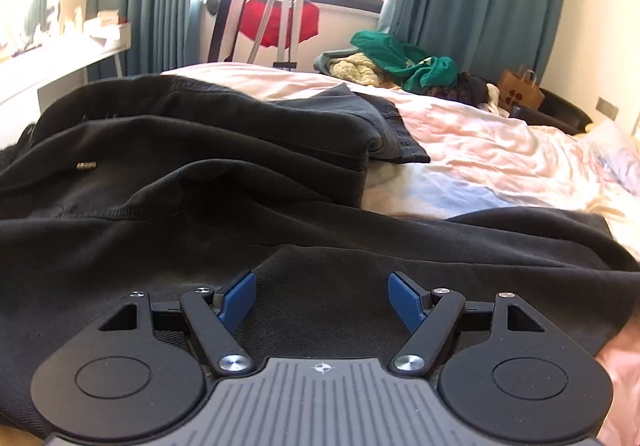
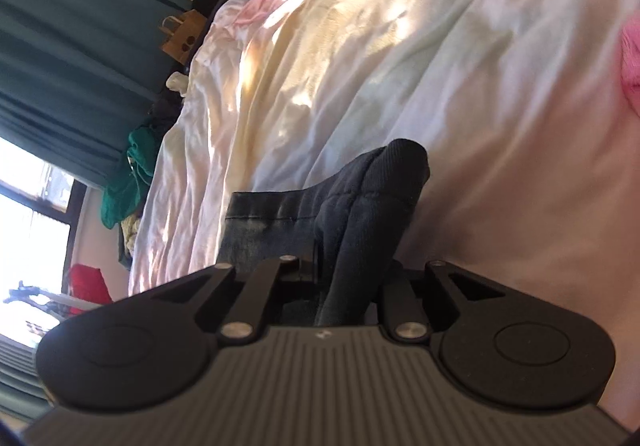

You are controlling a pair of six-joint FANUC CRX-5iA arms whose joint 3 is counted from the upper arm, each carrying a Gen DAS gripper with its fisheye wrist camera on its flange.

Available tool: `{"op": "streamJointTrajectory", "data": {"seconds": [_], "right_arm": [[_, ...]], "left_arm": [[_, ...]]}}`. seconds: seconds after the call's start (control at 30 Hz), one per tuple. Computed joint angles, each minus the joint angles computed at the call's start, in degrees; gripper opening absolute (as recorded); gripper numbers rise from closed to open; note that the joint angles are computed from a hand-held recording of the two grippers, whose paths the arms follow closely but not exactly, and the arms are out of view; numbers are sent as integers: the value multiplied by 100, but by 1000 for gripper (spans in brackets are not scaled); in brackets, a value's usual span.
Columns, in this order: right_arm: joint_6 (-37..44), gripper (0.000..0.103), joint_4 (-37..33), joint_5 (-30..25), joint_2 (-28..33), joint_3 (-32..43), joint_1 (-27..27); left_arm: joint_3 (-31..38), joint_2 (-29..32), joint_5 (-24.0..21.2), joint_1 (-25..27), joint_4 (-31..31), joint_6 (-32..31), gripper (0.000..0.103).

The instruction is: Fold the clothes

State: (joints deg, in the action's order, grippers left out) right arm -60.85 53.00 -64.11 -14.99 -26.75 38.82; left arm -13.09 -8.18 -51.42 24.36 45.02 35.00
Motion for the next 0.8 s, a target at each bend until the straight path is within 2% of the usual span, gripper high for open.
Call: {"op": "streamJointTrajectory", "data": {"seconds": [0.03, 0.07, 0.1, 0.13, 0.2, 0.27, 0.33, 0.4, 0.47, 0.6, 0.67, 0.73, 0.8], "right_arm": [[-85, 21, 7, -122, 7, 33, 51], [-155, 30, 27, -290, 32, 83, 117], [-157, 44, 107, -654, 132, 205, 245], [-146, 52, 183, -1010, 237, 329, 365], [-126, 74, 382, -1712, 483, 578, 598], [-47, 76, 612, -2342, 746, 822, 796], [306, 76, 875, -2449, 890, 954, 893], [785, 76, 1122, -2219, 985, 1030, 932], [1232, 76, 1273, -1952, 1076, 1120, 950], [1994, 76, 1281, -1247, 1177, 1263, 911], [1966, 75, 1290, -998, 1174, 1181, 892], [1742, 75, 1254, -729, 1152, 1064, 849], [1635, 76, 1110, -462, 1160, 1032, 776]], "left_arm": [[-22, -19, 16, 0, 21, -69, 75], [-54, -45, 69, -14, 24, -120, 75], [-60, -73, 88, -1, 4, -154, 75], [-60, -82, 116, -16, -41, -160, 75], [-5, -78, 61, -10, -132, -199, 75], [57, -24, 66, -73, -193, -342, 75], [99, 11, 180, -212, -208, -603, 75], [152, 73, 464, -466, -197, -929, 75], [339, 180, 867, -824, -494, -804, 76], [1087, 821, 1019, -1524, -764, -243, 75], [1454, 1192, 1186, -1889, -925, 78, 75], [1868, 1547, 1436, -2262, -1430, 592, 73], [2233, 1917, 1638, -2570, -1765, 727, 72]]}}
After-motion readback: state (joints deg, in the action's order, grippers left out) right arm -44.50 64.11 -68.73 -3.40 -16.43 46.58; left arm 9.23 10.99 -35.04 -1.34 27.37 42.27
